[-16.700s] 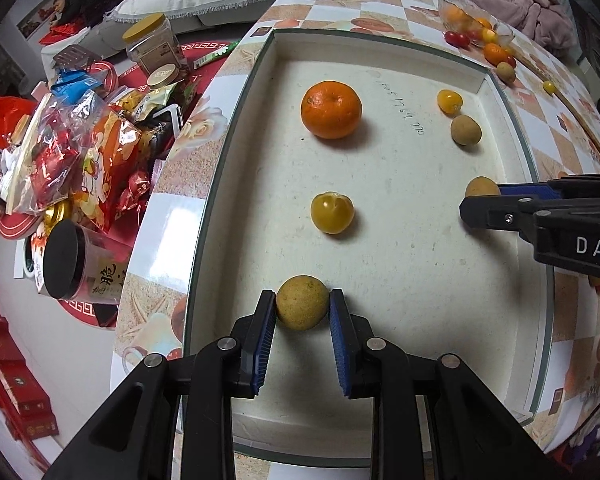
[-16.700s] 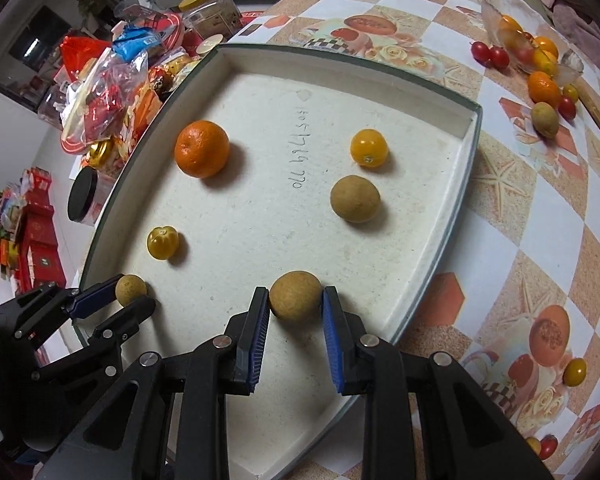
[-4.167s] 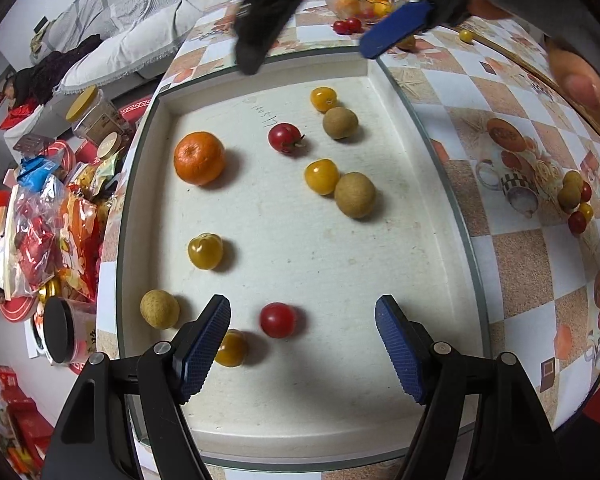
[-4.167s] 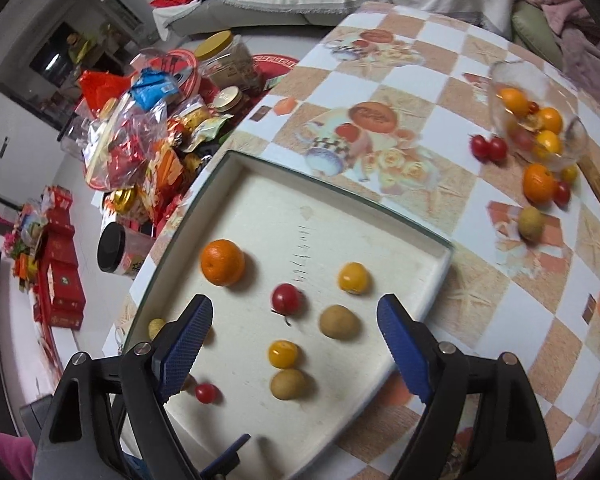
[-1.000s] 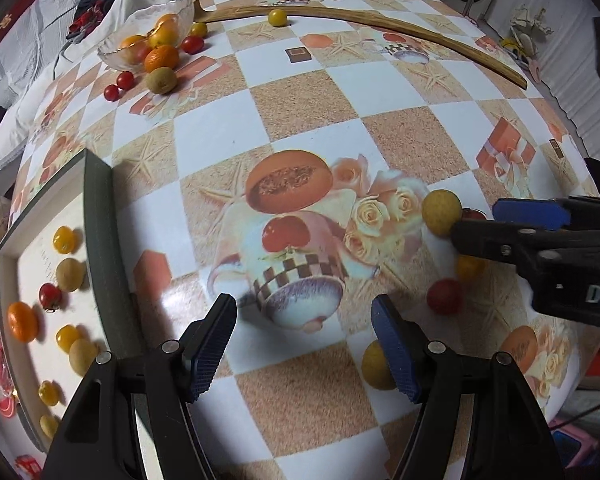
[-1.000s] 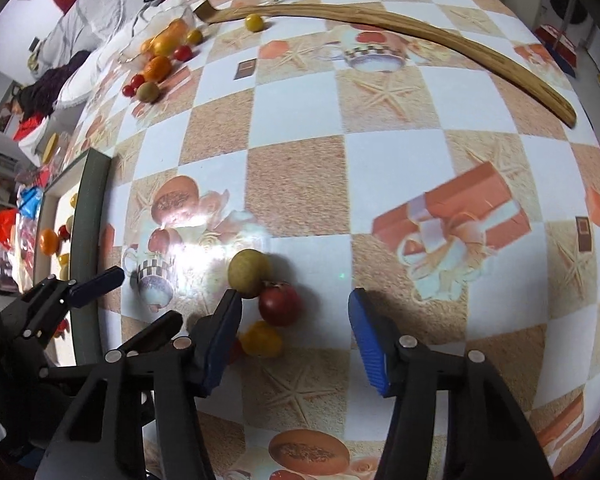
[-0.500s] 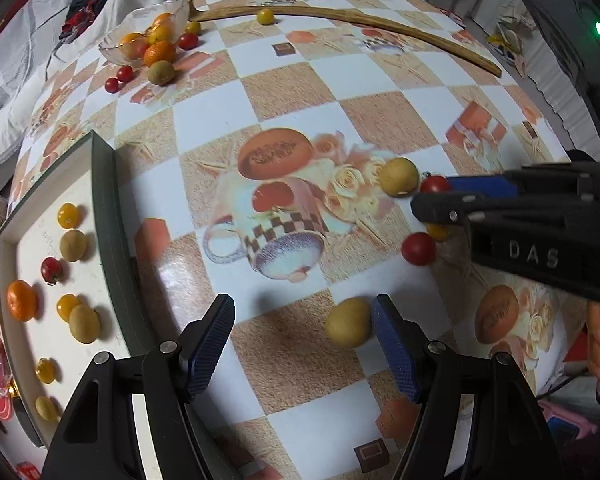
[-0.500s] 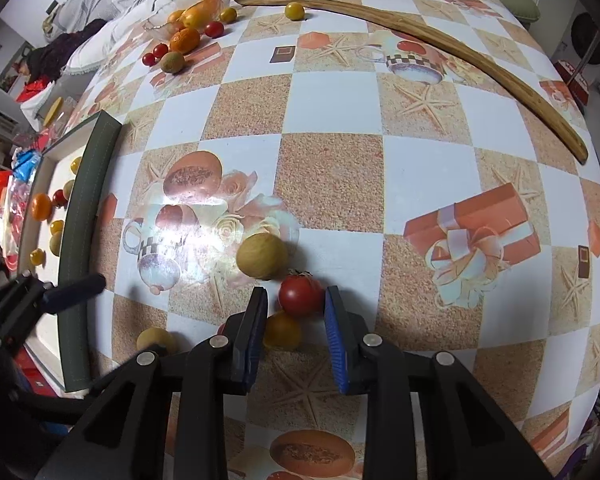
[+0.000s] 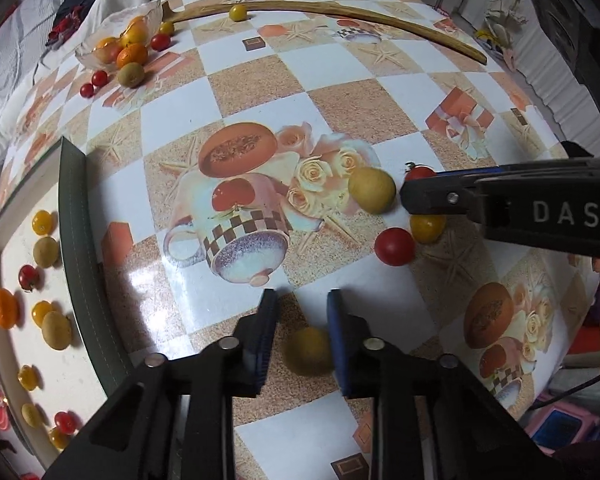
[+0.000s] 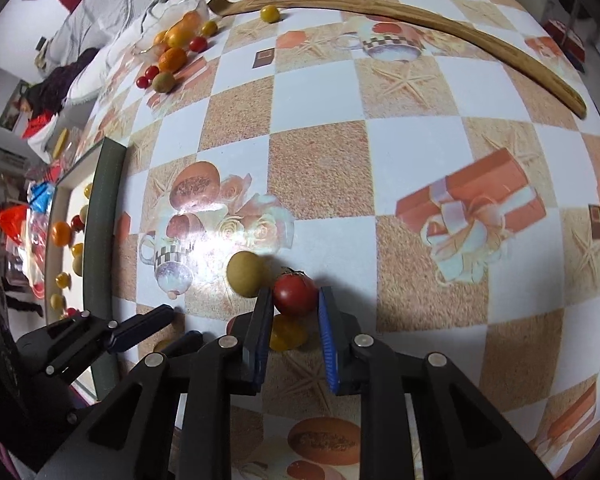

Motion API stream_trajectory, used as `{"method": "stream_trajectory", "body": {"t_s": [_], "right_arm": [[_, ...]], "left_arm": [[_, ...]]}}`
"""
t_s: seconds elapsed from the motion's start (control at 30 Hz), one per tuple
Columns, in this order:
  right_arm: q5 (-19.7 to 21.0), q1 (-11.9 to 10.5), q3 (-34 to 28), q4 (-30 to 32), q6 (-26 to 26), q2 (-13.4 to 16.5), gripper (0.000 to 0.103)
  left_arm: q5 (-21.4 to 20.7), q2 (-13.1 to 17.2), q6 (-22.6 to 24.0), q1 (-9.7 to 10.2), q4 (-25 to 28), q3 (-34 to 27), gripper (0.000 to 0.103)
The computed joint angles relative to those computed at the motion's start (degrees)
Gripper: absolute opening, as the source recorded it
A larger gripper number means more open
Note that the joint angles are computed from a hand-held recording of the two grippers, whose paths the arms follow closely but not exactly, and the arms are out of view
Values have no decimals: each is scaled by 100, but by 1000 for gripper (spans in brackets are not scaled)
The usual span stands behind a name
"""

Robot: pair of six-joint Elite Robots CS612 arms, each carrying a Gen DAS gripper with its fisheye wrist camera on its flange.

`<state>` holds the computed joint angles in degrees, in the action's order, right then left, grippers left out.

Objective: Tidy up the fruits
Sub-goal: 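Carry the brown fruit and red tomato into the tray and open both grippers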

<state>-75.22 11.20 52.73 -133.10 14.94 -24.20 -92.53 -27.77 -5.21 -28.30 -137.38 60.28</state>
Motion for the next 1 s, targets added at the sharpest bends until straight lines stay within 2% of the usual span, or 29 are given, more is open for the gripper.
{"method": "stream_trajectory", "body": {"t_s": [0.1,0.23,0.5,0.6,0.67,0.8,0.93,0.97,1.0], "right_arm": [[-3,-3,105,-87,33,-64,24],[-7,-4,190,-155,82,-119,24],[-13,4,220,-157,141,-143,24],[-12,11,232,-173,140,-152,24],[-9,15,245,-191,165,-156,24],[19,16,285,-238,218,-177,24],[60,10,352,-294,243,-215,24],[69,9,366,-302,249,-221,24],[78,8,379,-307,257,-227,24]], "left_arm": [[-342,16,-210,90,120,-63,17],[-519,15,-392,169,99,-36,17],[-489,2,-461,181,62,8,17],[-450,-77,-483,209,-115,147,18],[-501,-73,-473,232,-18,102,18],[-435,-87,-364,245,114,62,18],[-506,-228,-207,267,70,277,19],[-566,-249,-138,265,103,310,22],[-599,-268,-89,260,119,344,49]]}}
